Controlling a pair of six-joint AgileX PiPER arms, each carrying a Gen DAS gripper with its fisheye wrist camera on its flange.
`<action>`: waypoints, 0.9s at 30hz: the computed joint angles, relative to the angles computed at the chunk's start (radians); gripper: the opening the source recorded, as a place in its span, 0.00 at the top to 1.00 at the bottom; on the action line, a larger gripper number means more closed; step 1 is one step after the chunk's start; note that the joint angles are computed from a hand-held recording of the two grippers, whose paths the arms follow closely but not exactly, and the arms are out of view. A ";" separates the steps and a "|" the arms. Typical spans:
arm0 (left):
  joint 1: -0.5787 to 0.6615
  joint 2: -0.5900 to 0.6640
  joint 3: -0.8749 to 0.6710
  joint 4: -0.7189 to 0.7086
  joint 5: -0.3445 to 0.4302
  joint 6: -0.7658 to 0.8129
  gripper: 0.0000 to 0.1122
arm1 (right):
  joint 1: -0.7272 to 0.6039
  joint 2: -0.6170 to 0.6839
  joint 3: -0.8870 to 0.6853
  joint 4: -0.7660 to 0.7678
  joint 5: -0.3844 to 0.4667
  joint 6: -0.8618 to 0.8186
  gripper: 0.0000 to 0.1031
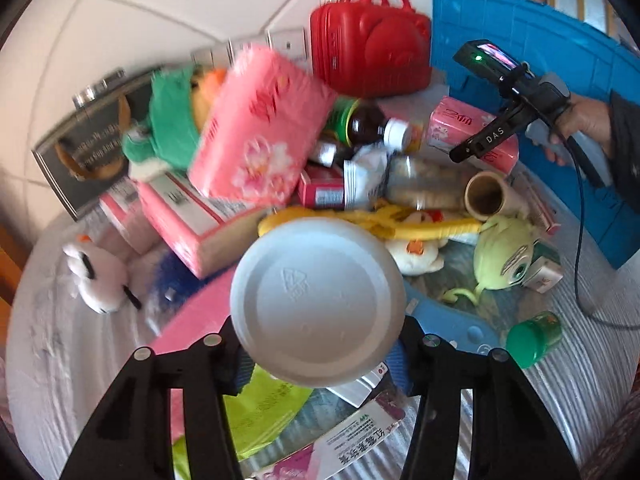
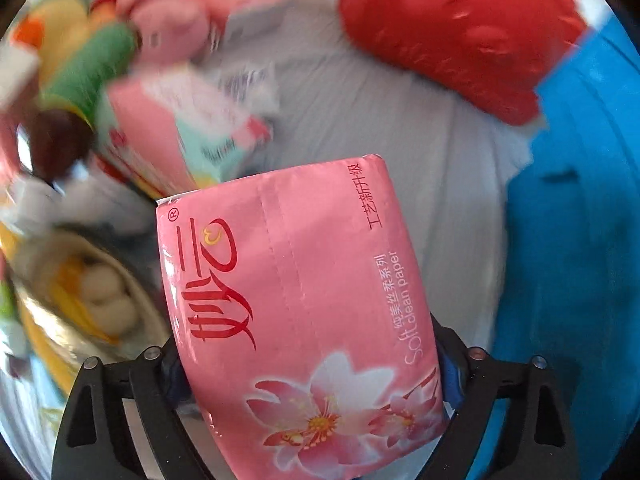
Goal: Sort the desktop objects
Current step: 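Grasp the white plastic cup with left tool while right tool lifts the tissue pack, then carry the cup and tissue pack over the crate and open both tools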
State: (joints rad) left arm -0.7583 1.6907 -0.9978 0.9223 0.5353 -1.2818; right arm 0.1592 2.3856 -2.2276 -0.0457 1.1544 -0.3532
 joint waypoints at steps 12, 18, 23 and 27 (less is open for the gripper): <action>-0.200 -0.166 -0.049 0.141 0.238 -0.087 0.53 | -0.108 -0.536 0.532 0.443 -0.225 -0.170 0.12; -0.335 -0.184 -0.179 0.178 0.379 -0.013 0.53 | -0.156 -0.783 0.691 0.563 -0.234 -0.240 0.11; -0.416 -0.145 -0.331 0.228 0.406 0.067 0.53 | -0.270 -0.977 0.761 0.677 -0.188 -0.275 0.11; -0.439 -0.061 -0.521 0.217 0.356 0.176 0.53 | -0.435 -1.108 0.775 0.769 -0.107 -0.302 0.11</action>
